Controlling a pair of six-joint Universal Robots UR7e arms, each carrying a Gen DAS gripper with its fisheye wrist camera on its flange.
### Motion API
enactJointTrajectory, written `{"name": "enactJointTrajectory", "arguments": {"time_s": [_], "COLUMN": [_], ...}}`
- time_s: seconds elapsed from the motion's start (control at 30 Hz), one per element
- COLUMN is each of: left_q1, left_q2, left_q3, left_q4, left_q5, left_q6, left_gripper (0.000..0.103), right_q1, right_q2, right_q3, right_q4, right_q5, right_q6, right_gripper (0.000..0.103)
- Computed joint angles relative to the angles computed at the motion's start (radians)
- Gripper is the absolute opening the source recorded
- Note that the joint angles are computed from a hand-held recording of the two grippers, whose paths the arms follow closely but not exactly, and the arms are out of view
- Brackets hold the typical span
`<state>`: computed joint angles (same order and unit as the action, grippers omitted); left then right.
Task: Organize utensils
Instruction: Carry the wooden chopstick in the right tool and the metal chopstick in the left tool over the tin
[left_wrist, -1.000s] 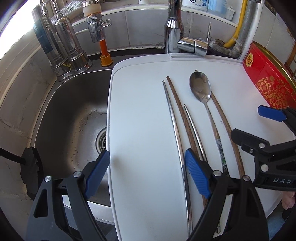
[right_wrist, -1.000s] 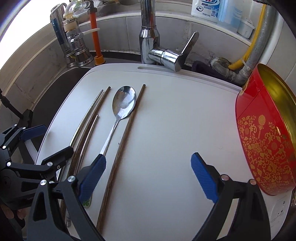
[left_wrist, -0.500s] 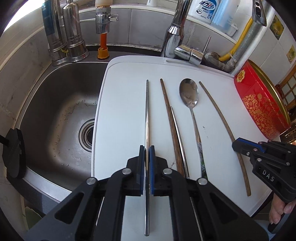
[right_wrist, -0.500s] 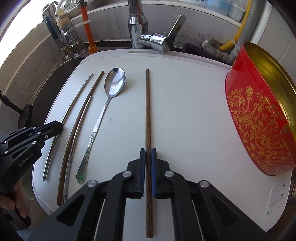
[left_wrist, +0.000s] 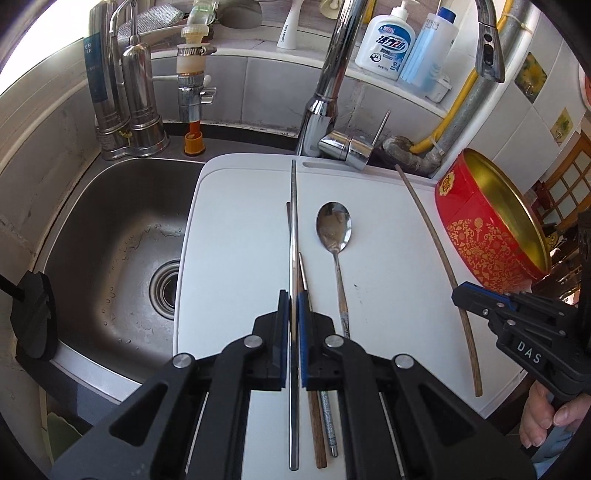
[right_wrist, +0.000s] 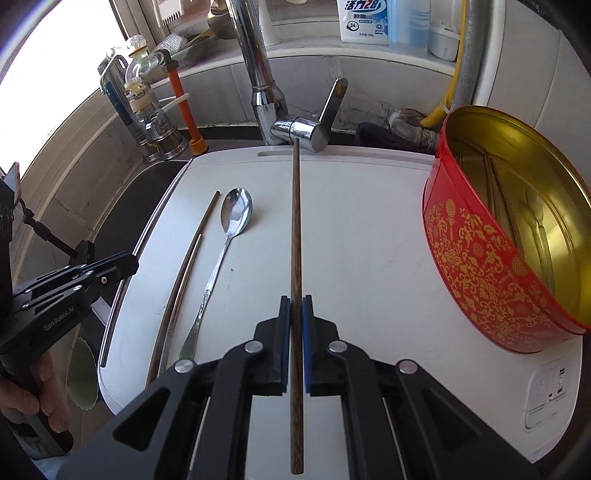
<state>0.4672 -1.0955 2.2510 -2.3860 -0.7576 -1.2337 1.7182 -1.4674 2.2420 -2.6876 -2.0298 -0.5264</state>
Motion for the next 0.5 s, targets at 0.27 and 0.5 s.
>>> {"name": "enactJointTrajectory", "arguments": {"time_s": [0.27,0.5], "left_q1": [-0.047,-0.025], "left_q2": [0.076,0.219], "left_q3": [-0.126,-0.278], "left_q4": [-0.059,-0.189], "left_q5": [0.062,0.014], "left_q6": [0.117,0.296], "left_gripper": [0.005,0.005], "right_q1": [-0.031,-0.119], "right_q2": [-0.165,-0.228], "right_q3": [-0.032,-0.106], "right_q4": [-0.031,-0.017], "right_q5": [0.135,0.173], "right_q6": [-0.067,-0.067], "right_gripper": [0.006,0.007]}}
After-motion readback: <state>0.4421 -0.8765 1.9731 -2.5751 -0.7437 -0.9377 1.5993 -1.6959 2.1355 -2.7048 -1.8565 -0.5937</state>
